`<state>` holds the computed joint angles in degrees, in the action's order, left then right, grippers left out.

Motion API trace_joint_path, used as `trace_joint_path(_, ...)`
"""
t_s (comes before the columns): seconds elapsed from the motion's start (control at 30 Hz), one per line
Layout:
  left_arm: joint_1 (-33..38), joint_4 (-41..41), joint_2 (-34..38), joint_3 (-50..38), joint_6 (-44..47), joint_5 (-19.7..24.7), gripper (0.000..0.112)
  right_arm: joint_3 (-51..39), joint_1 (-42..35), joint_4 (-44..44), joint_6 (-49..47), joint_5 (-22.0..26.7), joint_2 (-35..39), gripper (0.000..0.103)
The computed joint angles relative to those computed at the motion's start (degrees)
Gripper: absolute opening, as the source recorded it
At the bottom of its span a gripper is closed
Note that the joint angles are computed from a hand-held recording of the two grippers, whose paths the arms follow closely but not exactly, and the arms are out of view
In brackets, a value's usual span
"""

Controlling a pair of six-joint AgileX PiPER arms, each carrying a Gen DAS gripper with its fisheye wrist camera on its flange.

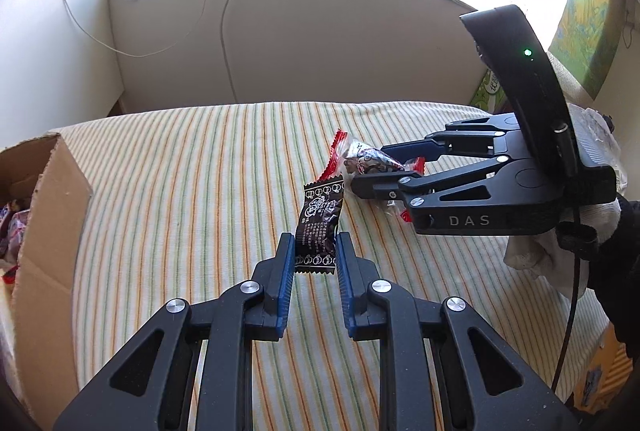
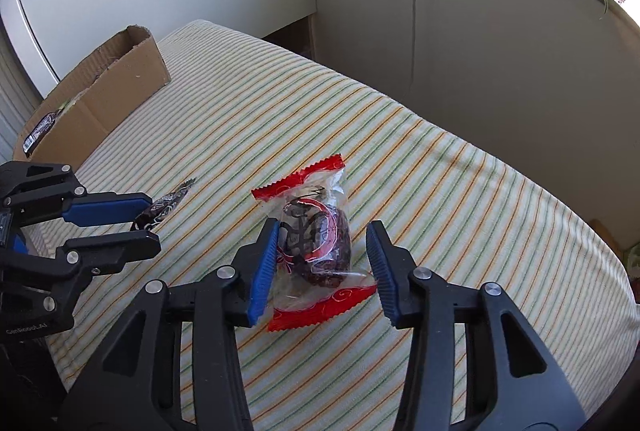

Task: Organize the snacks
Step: 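Carry the dark candy and red-ended candy bag in both tools into the box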

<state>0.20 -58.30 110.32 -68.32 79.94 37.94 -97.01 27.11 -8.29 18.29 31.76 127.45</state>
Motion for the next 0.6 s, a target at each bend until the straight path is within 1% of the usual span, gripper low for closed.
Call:
trace_joint_path(0.1, 1.17, -0.8, -0.82, 0.65, 0.7, 0.27, 0.019, -1.17, 0.15, -0.34, -0.24, 0.34, 0.91, 0.045)
trace_joint_path(0.17, 2.2, -0.97, -1.86, 0.82, 0.62, 1.02, 0.019, -1.62, 0.83, -2.46, 1.62, 0.84, 0.97, 0.044)
trace_joint_path(0.27, 4.25, -3.08, -4.55, 3.55, 3.17, 1.65, 0.019, -0.92, 2.0, -7.22, 6.99, 0.76, 0.06, 0.043)
trace_joint_path(0.33, 5.04, -4.53, -5.54, 4.64, 4.57, 1.19, 0.019, 0.42, 2.32, -7.98, 8.62, -0.25, -1.33, 0.043)
trace_joint_path(0.43, 7.44, -6.48, -7.37, 6.22, 7.08, 1.94, 0.019, 1.26, 3.28, -8.92, 10.39, -0.79, -3.01, 0.043)
trace_joint_path(0.6, 11.62, -9.44, -11.71, 9.68, 11.13, 1.95, 0.019, -1.07, 6.35, -11.31, 12.7, 0.61, -3.77, 0.043)
